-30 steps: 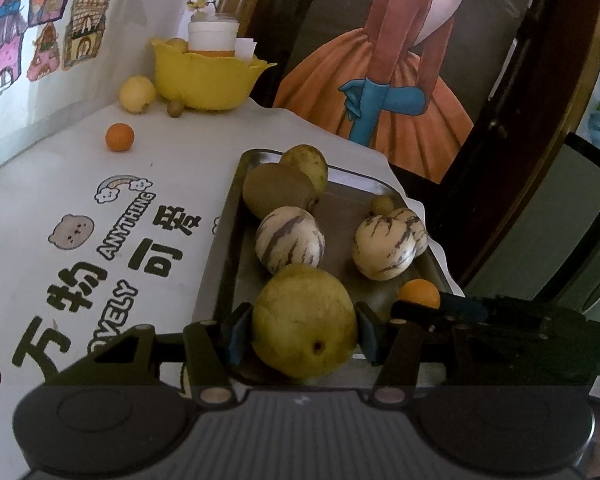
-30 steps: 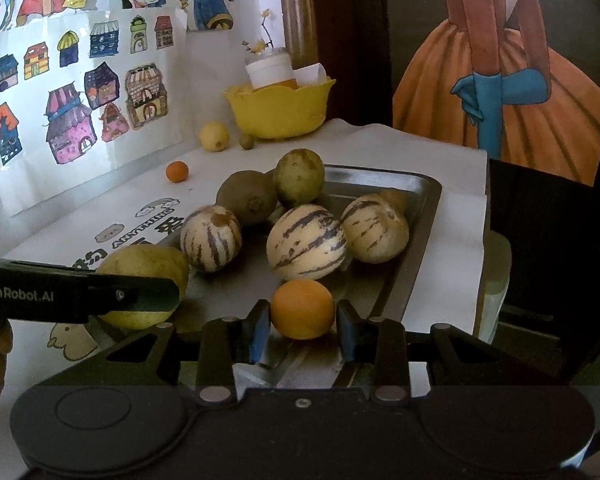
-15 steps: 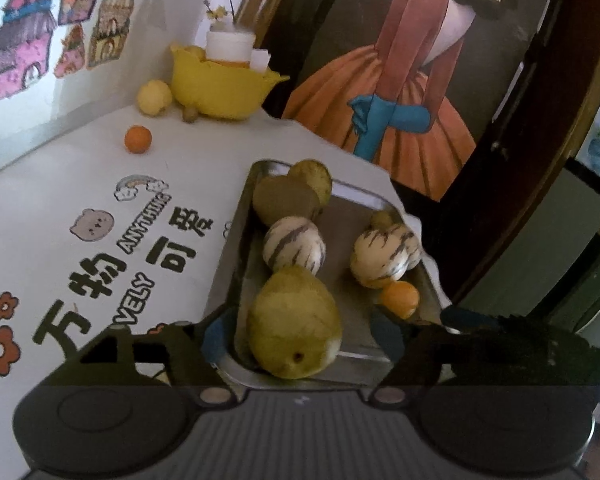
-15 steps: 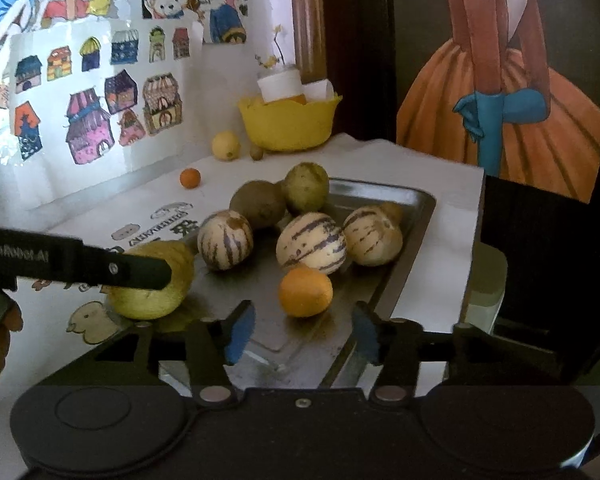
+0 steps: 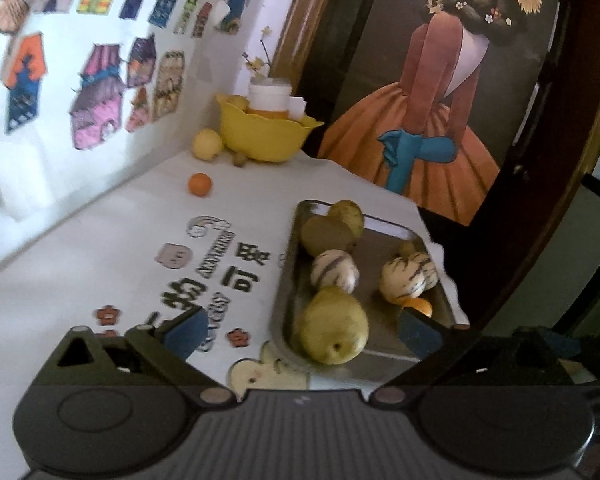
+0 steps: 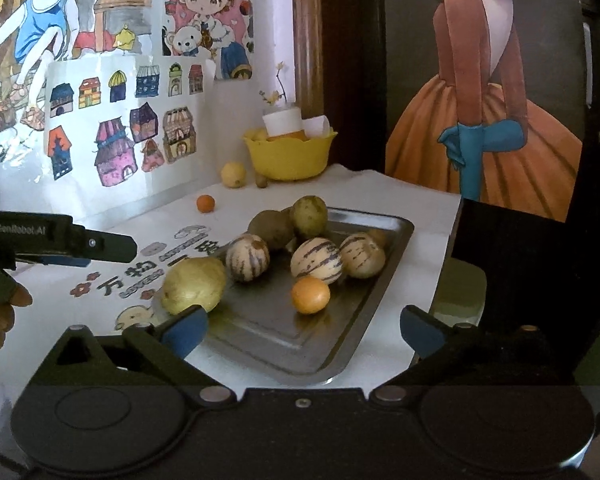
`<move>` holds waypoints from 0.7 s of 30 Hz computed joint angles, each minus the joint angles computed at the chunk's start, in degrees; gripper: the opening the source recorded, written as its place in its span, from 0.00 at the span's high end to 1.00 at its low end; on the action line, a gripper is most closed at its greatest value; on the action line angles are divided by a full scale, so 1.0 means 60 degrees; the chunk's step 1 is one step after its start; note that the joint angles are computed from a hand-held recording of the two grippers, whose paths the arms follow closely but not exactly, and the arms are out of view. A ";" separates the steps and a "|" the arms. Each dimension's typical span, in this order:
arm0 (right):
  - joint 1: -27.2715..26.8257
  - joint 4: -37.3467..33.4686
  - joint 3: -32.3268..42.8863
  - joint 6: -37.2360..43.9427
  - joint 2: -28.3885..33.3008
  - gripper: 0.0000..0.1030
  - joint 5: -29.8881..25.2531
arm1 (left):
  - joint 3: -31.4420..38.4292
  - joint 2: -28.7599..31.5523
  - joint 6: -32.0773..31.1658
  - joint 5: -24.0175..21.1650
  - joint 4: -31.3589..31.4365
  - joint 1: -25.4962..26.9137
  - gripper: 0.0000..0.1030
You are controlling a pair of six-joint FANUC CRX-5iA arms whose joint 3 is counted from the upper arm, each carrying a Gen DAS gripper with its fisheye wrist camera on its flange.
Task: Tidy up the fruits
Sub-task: 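Withdraw both open tools from the tray toward the yellow bowl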
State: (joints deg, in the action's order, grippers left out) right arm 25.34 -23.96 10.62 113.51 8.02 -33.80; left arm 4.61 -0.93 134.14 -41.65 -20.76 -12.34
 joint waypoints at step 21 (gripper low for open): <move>0.0423 0.0468 0.4520 -0.0630 0.1010 0.01 -0.5205 | 0.1703 -0.0128 -0.1364 -0.4332 -0.1553 0.0083 0.00</move>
State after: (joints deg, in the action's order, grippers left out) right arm 27.88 -21.15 37.74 109.73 14.09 -65.03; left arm 14.83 -1.69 125.95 -67.64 -30.07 -11.84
